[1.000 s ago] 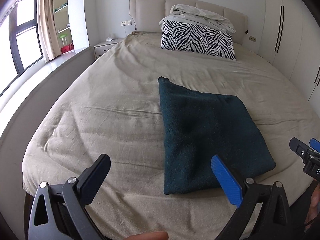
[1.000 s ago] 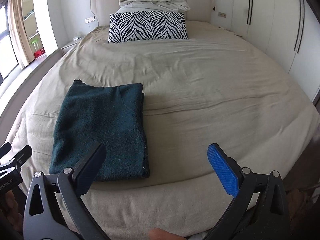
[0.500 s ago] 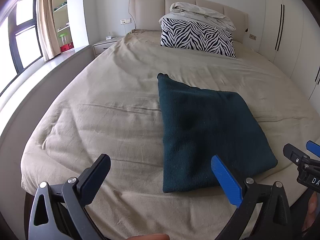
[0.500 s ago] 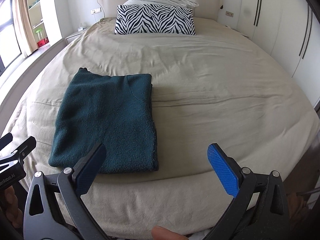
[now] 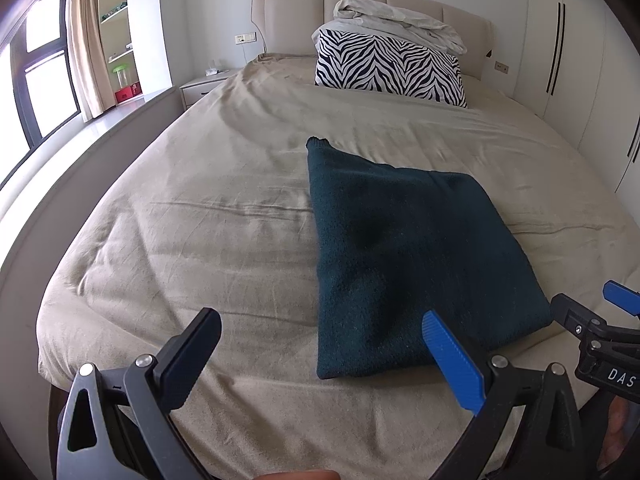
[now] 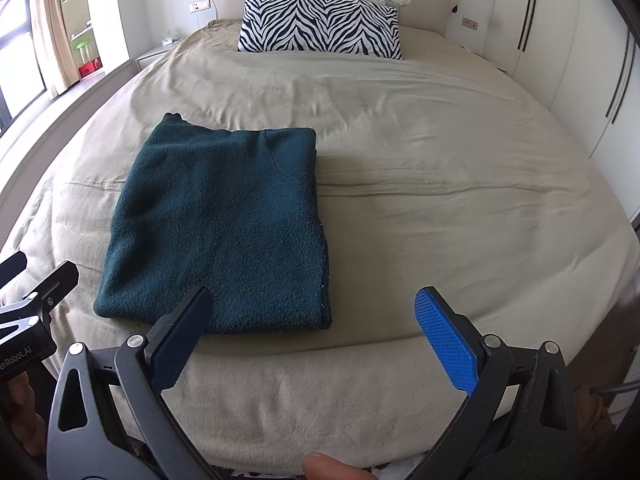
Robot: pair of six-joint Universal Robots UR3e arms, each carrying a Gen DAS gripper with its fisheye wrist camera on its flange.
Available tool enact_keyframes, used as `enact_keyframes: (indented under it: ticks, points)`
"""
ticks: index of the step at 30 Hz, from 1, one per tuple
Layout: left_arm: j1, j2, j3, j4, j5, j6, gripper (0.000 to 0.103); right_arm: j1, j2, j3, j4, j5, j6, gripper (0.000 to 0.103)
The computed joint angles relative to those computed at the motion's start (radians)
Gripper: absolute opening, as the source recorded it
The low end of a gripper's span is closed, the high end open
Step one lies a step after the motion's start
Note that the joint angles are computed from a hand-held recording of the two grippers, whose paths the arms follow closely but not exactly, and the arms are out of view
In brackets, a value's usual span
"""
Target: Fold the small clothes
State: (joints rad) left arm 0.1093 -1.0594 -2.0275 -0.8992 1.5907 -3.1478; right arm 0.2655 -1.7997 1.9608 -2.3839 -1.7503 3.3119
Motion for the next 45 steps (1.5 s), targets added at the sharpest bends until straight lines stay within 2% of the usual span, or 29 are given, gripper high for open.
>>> enact_keyframes:
  ticks: [45]
  points:
    - [-0.012,0.004,-0.019,0.003,-0.005,0.002,0.103,0.008,0.006,0.03,-0.011,-0.007,0.01,0.103]
